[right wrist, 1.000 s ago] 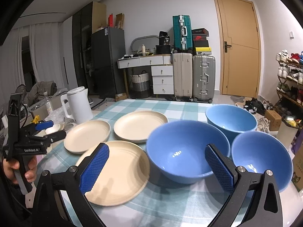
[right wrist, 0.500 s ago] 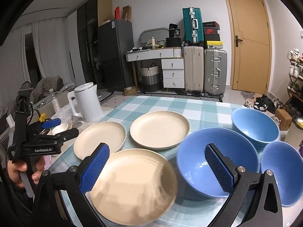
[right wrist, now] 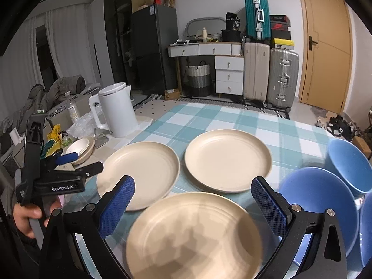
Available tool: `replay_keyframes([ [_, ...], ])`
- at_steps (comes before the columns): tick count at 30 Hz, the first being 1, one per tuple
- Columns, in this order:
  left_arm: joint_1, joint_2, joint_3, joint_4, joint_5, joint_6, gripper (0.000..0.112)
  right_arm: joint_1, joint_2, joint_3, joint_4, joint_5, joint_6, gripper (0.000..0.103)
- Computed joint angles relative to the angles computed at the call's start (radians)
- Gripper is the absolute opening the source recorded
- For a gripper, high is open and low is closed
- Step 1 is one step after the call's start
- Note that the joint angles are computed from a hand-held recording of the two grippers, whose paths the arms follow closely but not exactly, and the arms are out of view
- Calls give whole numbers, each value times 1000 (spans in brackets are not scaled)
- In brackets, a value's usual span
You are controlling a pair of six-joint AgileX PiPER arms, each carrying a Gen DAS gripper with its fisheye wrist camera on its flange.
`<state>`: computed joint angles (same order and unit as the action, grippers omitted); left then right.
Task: Organize plates and bowls
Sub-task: 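Close the left tool on a cream plate's rim while the right tool grips it too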
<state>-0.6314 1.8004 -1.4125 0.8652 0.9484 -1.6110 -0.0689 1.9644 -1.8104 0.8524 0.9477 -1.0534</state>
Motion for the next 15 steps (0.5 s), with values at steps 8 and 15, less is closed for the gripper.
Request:
replay_keyframes([
  [8,93,-23,135,-23,-157,-46,98,142,120,-143,-169,-2,154,96],
  [15,152,-28,202,-80,-281,-59,84,222,298,-373,-283,99,296,81],
])
